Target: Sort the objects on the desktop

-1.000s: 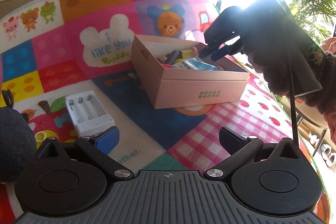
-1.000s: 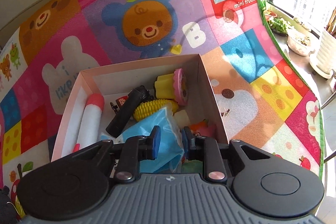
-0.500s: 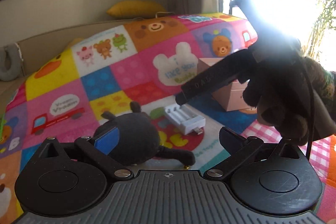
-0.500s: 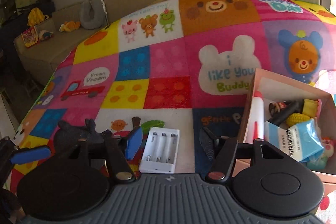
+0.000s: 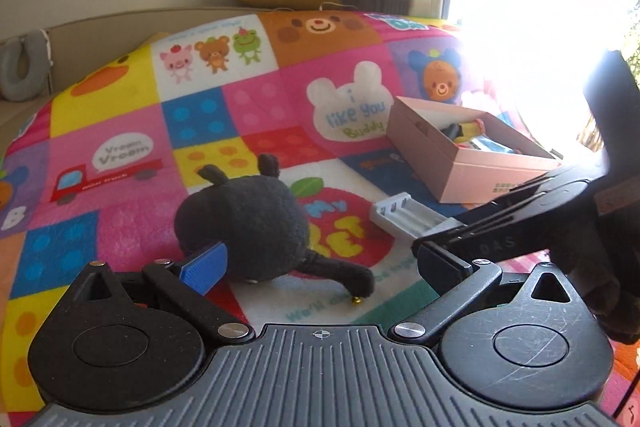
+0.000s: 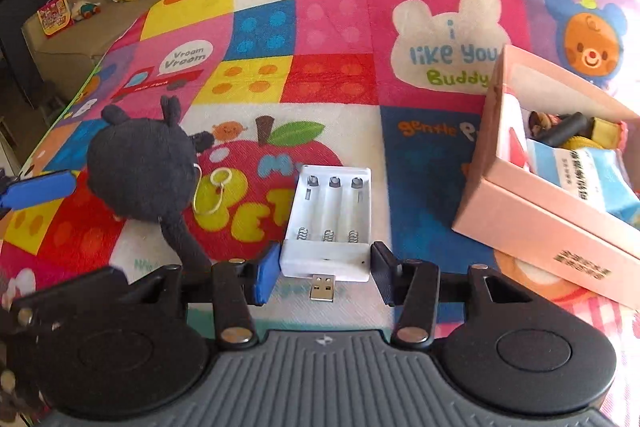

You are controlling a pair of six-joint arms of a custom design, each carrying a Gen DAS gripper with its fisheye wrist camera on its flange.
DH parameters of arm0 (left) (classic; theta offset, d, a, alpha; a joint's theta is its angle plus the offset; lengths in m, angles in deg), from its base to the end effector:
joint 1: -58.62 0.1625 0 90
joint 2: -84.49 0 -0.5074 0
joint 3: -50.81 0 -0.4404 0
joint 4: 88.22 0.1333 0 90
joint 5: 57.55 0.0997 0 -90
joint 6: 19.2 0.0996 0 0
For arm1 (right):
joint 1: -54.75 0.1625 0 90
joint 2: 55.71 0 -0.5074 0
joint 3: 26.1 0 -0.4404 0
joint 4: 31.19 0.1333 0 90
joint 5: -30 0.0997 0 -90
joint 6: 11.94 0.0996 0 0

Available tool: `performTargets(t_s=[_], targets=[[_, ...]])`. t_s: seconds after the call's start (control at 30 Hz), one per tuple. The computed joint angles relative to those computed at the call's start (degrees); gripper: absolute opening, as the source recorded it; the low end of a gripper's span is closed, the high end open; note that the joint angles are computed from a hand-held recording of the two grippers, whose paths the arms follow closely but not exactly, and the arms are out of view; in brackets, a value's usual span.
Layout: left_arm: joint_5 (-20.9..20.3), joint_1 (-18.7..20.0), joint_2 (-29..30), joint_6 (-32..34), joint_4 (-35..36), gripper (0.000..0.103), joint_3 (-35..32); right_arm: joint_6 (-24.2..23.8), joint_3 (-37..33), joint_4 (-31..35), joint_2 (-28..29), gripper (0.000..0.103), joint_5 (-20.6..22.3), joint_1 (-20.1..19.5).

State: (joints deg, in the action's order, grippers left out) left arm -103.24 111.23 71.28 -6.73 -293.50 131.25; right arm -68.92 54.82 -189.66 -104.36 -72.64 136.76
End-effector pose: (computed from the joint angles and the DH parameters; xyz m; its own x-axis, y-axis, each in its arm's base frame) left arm -0.3149 -0.7462 -0.1011 -0.7755 0.1359 -0.6165 0.5872 0.5139 -0.6254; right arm -0.0071 -0.8527 0.2887 -0.6108 -0.5264 0.5914 -0.7340 0.6565 -0.1738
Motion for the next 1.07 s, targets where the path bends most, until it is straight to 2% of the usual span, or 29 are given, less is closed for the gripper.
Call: performTargets(t_s=[0.17, 0.3, 0.37, 0.4, 0.5, 0.6, 0.63, 0.73, 0.8, 0.87, 1.07], targets=[[-3.27, -0.20, 1.41, -0.35, 4.51, 0.103, -2.19, -2.17, 4.31, -1.06, -5.39, 0.048, 1.80, -2.65], [-4.95, -0.62, 2.44, 0.39, 7.27, 0.103, -3.86, -3.33, 6.17, -3.82, -7.76, 0.048, 1.24, -4.51], [-5.00, -0.90, 2.79, 0.96, 8.05, 0.103, -4.41, -3.45, 6.32, -5.85, -8.29, 0.058, 1.34, -5.42], [-4.98, -1.00, 2.95, 1.05, 8.46, 0.103, -4.70, -2.39, 5.84, -6.75, -8.24, 0.066, 1.53, -5.77], [-4.86, -1.20, 3.27, 0.89, 9.63, 0.103, -5.38, 3.55, 2.94, -10.30, -7.21, 0.074, 3.45, -6.93], [-4.68, -1.25, 3.56, 1.02, 10.87, 0.103, -6.03, 12.04, -2.11, -18.95, -3.47, 0.082, 3.34, -7.60], [-4.42, -1.31, 3.66, 1.11, 11.31, 0.103, -6.27, 14.94, -4.27, -19.26, -2.28, 0.082, 3.21, -7.77], [-3.82, -1.36, 3.73, 1.23, 11.89, 0.103, -6.57, 23.77, -10.32, -12.77, -0.10, 0.082, 4.72, -8.34], [-3.34, -1.31, 3.68, 0.85, 12.21, 0.103, -6.63, 26.21, -12.34, -7.46, 0.27, 0.081, 7.54, -8.65], [-2.86, -1.19, 3.67, 0.23, 12.91, 0.103, -6.86, 25.14, -11.81, -7.25, 0.36, 0.080, 9.34, -8.41], [-4.18, -0.96, 3.66, -0.09, 13.57, 0.103, -6.87, 14.64, -6.61, -12.53, -0.25, 0.078, 11.67, -6.49]])
